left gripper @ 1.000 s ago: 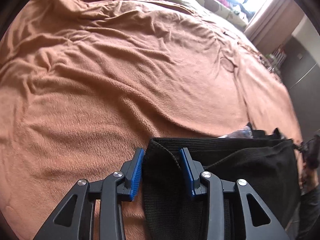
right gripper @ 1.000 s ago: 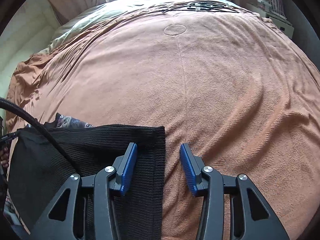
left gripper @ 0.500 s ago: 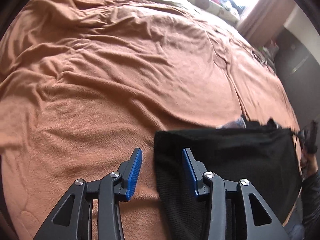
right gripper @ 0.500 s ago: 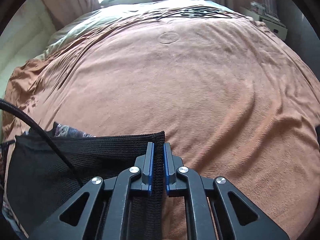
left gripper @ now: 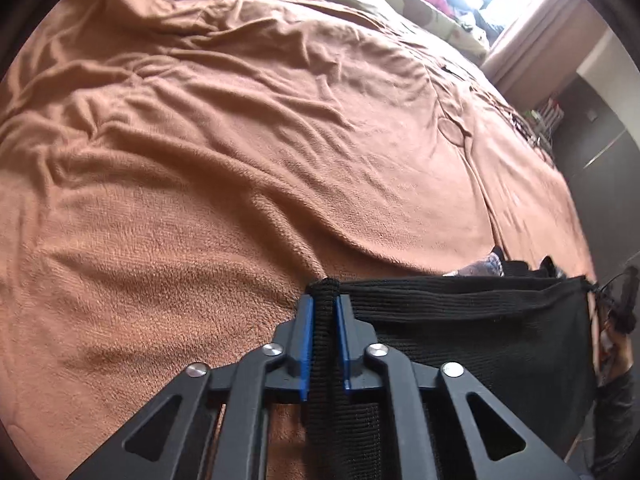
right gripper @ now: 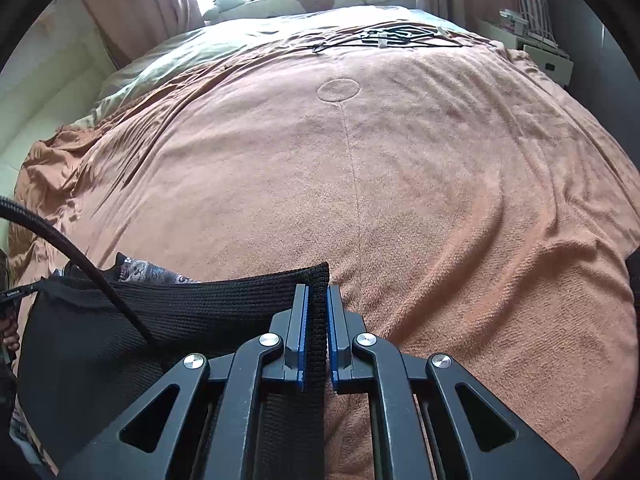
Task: Fold small clothes
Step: 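Grasp the folded edge with both grippers and pull it flat, then open both grippers and move them to the folded shirt's edge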
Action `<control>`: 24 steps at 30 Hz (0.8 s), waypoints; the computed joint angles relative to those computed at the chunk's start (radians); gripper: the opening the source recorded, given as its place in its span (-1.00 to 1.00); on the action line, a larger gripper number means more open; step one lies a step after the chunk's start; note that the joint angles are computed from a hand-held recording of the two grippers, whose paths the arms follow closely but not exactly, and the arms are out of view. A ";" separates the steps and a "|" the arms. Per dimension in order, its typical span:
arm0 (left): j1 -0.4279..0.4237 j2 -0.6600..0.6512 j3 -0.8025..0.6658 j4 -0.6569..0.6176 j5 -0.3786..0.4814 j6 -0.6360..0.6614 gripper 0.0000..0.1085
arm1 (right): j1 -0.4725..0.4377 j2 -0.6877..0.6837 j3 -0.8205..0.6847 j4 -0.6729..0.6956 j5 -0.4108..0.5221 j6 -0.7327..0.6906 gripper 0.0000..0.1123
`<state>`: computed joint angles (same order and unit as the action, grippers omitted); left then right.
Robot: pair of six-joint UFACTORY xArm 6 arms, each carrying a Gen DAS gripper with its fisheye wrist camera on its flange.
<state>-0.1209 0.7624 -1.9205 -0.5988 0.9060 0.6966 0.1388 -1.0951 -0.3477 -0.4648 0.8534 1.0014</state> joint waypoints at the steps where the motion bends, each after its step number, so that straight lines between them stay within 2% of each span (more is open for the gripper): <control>1: -0.007 -0.012 0.018 0.010 -0.025 0.003 -0.87 | 0.005 -0.007 -0.003 -0.004 0.008 0.000 -0.91; 3: -0.013 -0.052 0.072 0.003 -0.093 0.013 -0.88 | 0.019 -0.018 -0.014 -0.026 0.029 0.015 -0.91; 7: -0.008 -0.105 0.108 -0.057 -0.150 0.046 -0.89 | 0.046 -0.032 -0.032 -0.071 0.051 0.048 -0.91; 10: -0.007 -0.112 0.091 -0.063 -0.163 0.039 -0.89 | 0.048 -0.014 -0.051 -0.091 0.055 0.046 -0.91; 15: -0.030 -0.071 0.031 0.004 -0.197 -0.030 -0.89 | 0.010 0.050 -0.073 -0.100 0.022 0.040 -0.91; 18: -0.040 -0.033 -0.009 0.049 -0.205 -0.073 -0.89 | -0.011 0.104 -0.080 -0.109 -0.001 0.043 -0.91; 21: -0.050 0.021 -0.057 0.118 -0.207 -0.137 -0.88 | -0.060 0.174 -0.088 -0.049 -0.060 -0.007 -0.91; 23: -0.050 0.068 -0.122 0.170 -0.146 -0.198 -0.86 | -0.080 0.208 -0.098 -0.011 -0.064 -0.032 -0.86; 24: -0.049 0.083 -0.146 0.188 -0.118 -0.220 -0.83 | -0.081 0.214 -0.101 0.006 -0.062 -0.046 -0.74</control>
